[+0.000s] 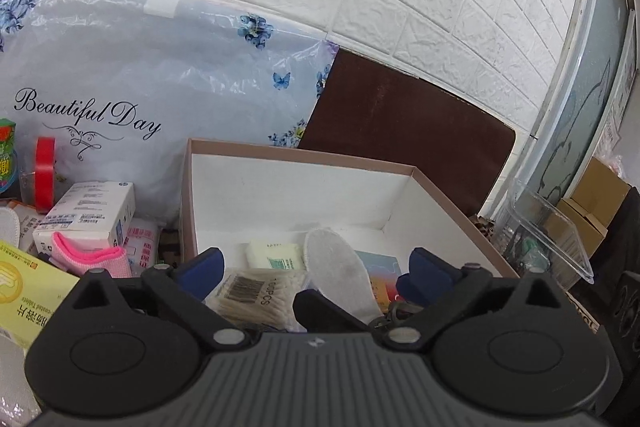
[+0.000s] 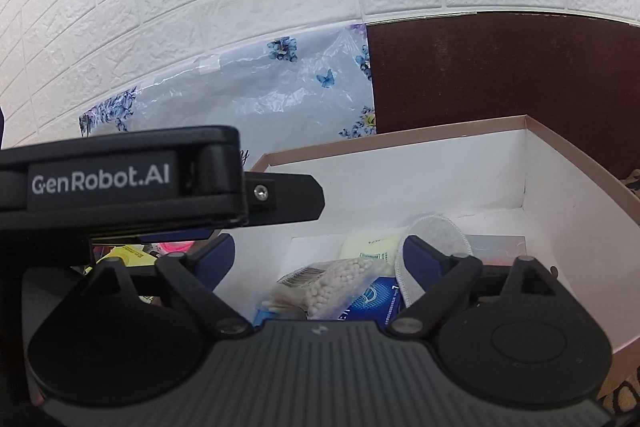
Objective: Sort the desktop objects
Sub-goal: 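Open the left gripper to release the swab pack inside the box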
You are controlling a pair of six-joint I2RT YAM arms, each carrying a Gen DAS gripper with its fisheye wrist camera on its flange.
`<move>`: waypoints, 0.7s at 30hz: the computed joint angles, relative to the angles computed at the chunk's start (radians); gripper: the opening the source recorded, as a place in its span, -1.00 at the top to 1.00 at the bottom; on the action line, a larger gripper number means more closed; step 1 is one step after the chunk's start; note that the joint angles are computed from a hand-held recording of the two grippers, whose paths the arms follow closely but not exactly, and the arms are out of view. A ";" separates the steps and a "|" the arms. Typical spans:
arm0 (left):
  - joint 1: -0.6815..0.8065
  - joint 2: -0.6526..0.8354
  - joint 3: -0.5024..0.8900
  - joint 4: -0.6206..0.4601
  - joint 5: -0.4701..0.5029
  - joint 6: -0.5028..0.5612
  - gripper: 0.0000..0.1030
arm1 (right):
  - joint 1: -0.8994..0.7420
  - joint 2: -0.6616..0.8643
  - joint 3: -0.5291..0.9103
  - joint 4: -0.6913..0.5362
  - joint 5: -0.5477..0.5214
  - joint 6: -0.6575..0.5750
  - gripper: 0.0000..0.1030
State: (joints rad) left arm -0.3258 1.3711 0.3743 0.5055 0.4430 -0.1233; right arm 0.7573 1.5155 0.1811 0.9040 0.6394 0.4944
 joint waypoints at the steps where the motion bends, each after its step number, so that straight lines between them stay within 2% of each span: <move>1: -0.001 -0.007 0.001 -0.016 -0.002 0.004 -1.00 | 0.002 -0.006 -0.001 -0.005 0.003 0.001 -0.80; 8: -0.019 -0.075 -0.029 -0.067 -0.028 0.036 -1.00 | 0.033 -0.047 -0.008 -0.057 0.030 0.032 -0.91; 21: -0.044 -0.263 -0.070 -0.224 -0.063 0.038 -1.00 | 0.121 -0.191 -0.031 -0.224 0.141 0.115 -0.92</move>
